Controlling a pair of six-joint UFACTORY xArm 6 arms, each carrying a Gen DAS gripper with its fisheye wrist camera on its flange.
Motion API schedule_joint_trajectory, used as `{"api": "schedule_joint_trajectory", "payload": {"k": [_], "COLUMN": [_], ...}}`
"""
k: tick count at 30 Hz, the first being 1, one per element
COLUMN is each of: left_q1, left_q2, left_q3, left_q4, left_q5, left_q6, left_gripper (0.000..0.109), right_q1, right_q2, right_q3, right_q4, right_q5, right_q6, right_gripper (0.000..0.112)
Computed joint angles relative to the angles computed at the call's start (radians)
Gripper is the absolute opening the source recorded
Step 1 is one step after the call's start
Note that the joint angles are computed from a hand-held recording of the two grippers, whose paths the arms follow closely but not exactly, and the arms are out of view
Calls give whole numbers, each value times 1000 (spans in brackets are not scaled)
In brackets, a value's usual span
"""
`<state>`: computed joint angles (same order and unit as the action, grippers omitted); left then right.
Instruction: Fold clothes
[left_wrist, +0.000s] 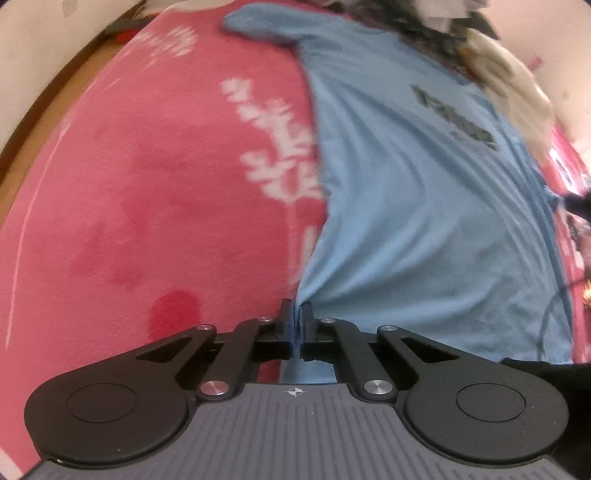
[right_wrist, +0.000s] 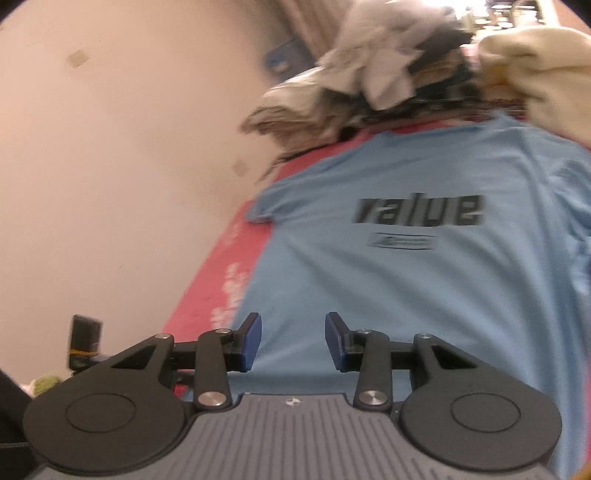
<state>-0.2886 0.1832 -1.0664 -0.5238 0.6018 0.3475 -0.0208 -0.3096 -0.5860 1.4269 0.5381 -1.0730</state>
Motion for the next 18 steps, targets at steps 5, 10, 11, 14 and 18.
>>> {"api": "schedule_joint_trajectory", "payload": {"k": [5, 10, 11, 14, 18], "left_q1": [34, 6, -2, -8, 11], "left_q2": [-17, -48, -57, -80, -126], "left_q3": [-9, 50, 68, 97, 113], "left_q4": [-89, -17, -10, 27, 84], "left_q5": [108, 97, 79, 71, 131], "left_q6": [78, 90, 101, 80, 44], "left_gripper": [16, 27, 26, 2, 1], "right_q1": [-19, 11, 12, 3, -9], "right_q2": [-27, -4, -11, -34, -34], "right_q3": [17, 6, 11, 29, 37], "right_q4": [-3, 22, 25, 26, 7], "right_q5": [18, -4, -6, -4, -14], "right_q6": [-1, -35, -35, -29, -20], "right_gripper": [42, 42, 42, 42, 42]}}
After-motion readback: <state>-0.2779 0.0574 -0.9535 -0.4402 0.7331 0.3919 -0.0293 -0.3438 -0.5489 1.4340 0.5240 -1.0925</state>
